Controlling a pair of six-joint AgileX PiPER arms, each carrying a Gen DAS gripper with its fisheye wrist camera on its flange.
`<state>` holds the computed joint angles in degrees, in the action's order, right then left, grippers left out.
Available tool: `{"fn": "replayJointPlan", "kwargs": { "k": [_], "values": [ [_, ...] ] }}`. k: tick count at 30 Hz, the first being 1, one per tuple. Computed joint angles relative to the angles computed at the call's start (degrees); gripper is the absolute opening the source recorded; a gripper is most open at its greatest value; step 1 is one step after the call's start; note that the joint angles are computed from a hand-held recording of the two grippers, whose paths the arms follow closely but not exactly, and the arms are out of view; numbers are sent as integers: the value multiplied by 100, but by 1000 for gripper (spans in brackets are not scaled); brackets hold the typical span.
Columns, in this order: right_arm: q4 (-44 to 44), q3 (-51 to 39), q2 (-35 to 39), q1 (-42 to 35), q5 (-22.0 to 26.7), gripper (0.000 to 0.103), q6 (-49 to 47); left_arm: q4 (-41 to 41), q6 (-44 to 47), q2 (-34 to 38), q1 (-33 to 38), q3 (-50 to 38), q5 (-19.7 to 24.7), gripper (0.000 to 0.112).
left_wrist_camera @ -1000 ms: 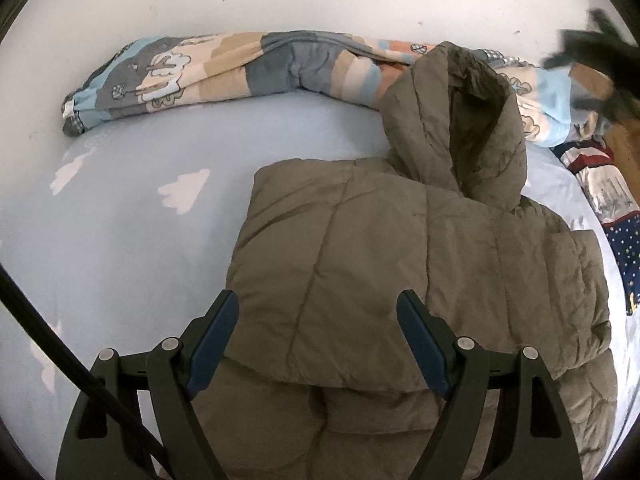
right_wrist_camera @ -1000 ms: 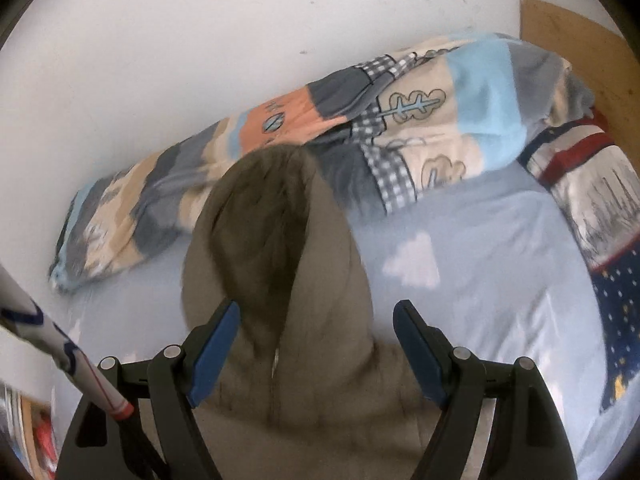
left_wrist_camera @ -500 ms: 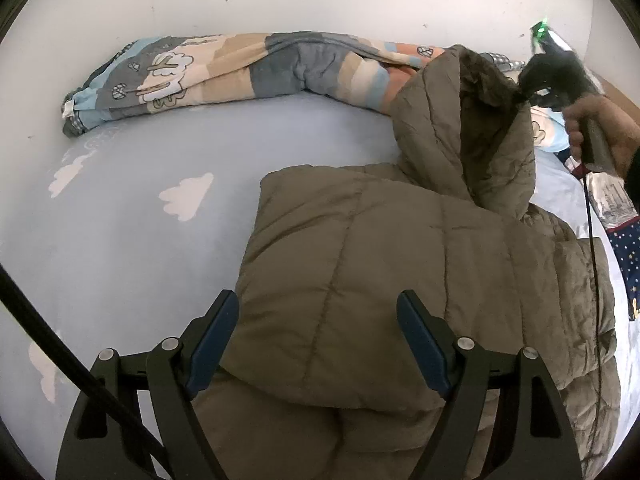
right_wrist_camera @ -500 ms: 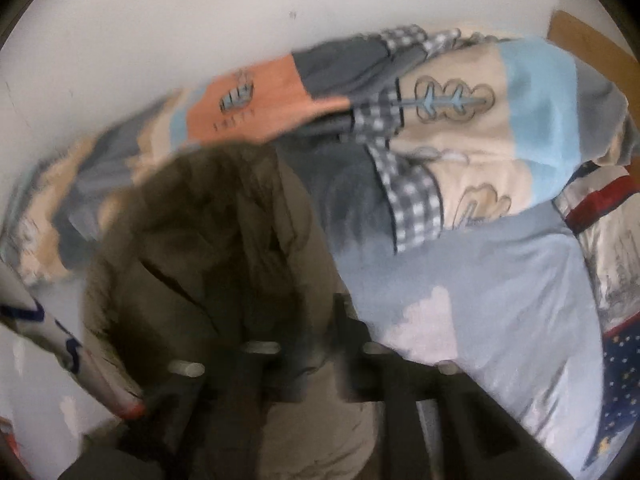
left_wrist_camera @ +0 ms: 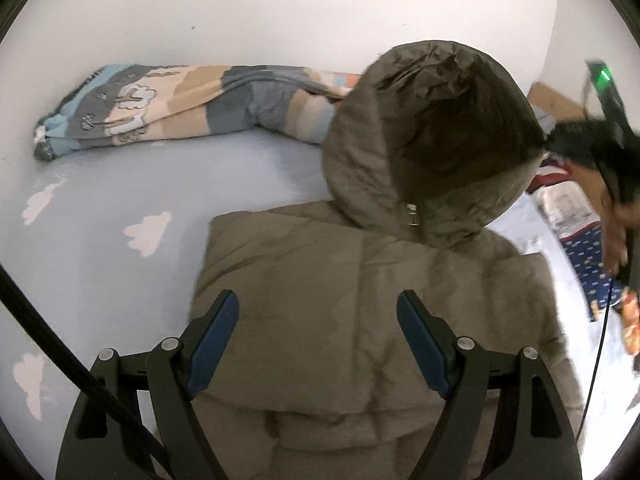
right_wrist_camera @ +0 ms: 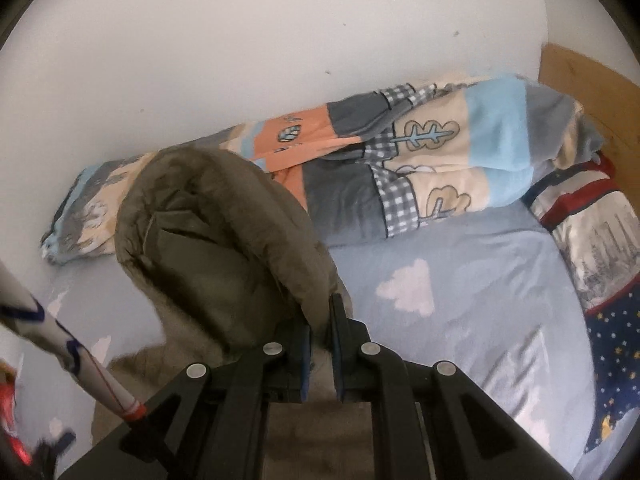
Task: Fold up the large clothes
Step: 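Grasp the jacket hood with the right gripper and lift it, then fold the hood down onto the jacket body with the right gripper while the left gripper holds the body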
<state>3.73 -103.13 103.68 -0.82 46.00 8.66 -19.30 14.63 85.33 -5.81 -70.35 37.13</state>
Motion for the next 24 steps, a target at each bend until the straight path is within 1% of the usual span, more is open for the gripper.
{"fn": "replayJointPlan", "kwargs": {
  "k": [2,3,4,6,7,8,9,10,11,12,15,16,17,18,19,20,21,23,24],
  "values": [
    [389,1004,-730,-38,-389,9,-365,-351,205,-23,35,-16,94,80],
    [406,1371,-996,-22,-518,9,-386,-692,460,-34,110,8,143,80],
    [508,1842,-1339,-18,-671,9,-490,-1263,850,-19,253,19,272,80],
    [643,2535,-1822,7,-890,9,-610,-2408,1484,93,579,-46,764,80],
    [740,2932,-2099,19,-999,9,-670,-2981,1668,223,795,-144,1214,80],
    [747,3179,-2267,33,-1092,9,-642,-3554,1704,468,1011,-322,1786,80],
    [766,3530,-2497,59,-1208,9,-560,-4127,1864,693,1218,-366,2228,80],
    [885,3761,-2644,59,-1268,9,-591,-4642,1991,880,1320,-292,2447,80],
    [1061,4000,-2792,51,-1335,9,-666,-4928,1951,1030,1337,-261,2545,80],
    [1203,4259,-2961,59,-1451,9,-693,-5054,1917,1130,1320,-258,2583,80],
    [1227,4762,-3363,107,-1654,9,-467,-5169,1664,1500,1099,-342,2584,80],
    [1407,4898,-3479,78,-1643,9,-520,-5133,1525,1590,1034,-358,2562,76],
    [1548,4958,-3547,49,-1599,9,-599,-5172,1484,1640,982,-299,2500,64],
    [1624,5019,-3671,23,-1553,9,-636,-5232,1550,1656,924,-224,2446,56],
    [1681,5090,-3827,-13,-1516,9,-660,-5092,1481,1626,839,-211,2338,37],
    [1769,5105,-3900,-66,-1462,9,-736,-4804,1332,1520,738,-218,2155,24],
    [1853,5151,-4029,-130,-1391,9,-792,-4613,1289,1347,674,-171,1985,20],
    [1869,5223,-4230,-202,-1285,9,-774,-4325,1214,885,603,9,1671,19],
    [1883,5276,-4305,-219,-1204,9,-799,-4208,1209,745,618,51,1623,18]
  ]
}}
